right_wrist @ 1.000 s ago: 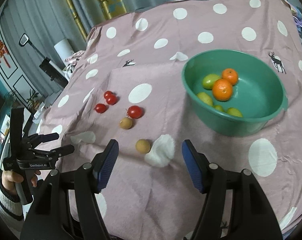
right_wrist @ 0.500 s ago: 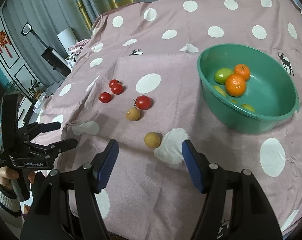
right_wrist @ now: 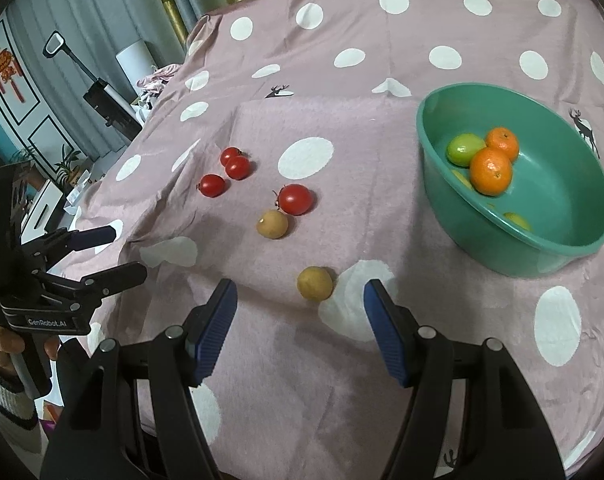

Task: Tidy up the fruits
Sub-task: 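Move both grippers back toward the small yellow fruits on the cloth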

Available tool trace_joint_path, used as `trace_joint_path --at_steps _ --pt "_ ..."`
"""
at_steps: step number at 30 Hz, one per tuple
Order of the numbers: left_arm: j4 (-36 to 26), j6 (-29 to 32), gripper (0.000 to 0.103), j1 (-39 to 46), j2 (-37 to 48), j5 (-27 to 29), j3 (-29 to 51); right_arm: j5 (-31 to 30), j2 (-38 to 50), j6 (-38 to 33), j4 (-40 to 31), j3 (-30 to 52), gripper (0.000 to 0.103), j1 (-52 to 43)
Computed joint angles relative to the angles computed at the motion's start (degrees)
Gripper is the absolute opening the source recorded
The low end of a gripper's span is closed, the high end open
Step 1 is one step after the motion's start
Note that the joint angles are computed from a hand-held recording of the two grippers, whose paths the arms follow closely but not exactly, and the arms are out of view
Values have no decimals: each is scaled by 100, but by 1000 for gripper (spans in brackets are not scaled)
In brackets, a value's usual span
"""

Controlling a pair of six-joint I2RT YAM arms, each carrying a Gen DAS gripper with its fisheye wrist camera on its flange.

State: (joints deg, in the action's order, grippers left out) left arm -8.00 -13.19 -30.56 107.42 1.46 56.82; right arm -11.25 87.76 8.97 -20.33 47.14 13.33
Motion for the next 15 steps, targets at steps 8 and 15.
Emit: trace_joint_path --at_steps 8,15 --pt "24 44 96 89 57 164 79 58 253 10 3 165 66 89" --pt "29 105 96 166 159 291 213 101 416 -2 -14 299 66 107"
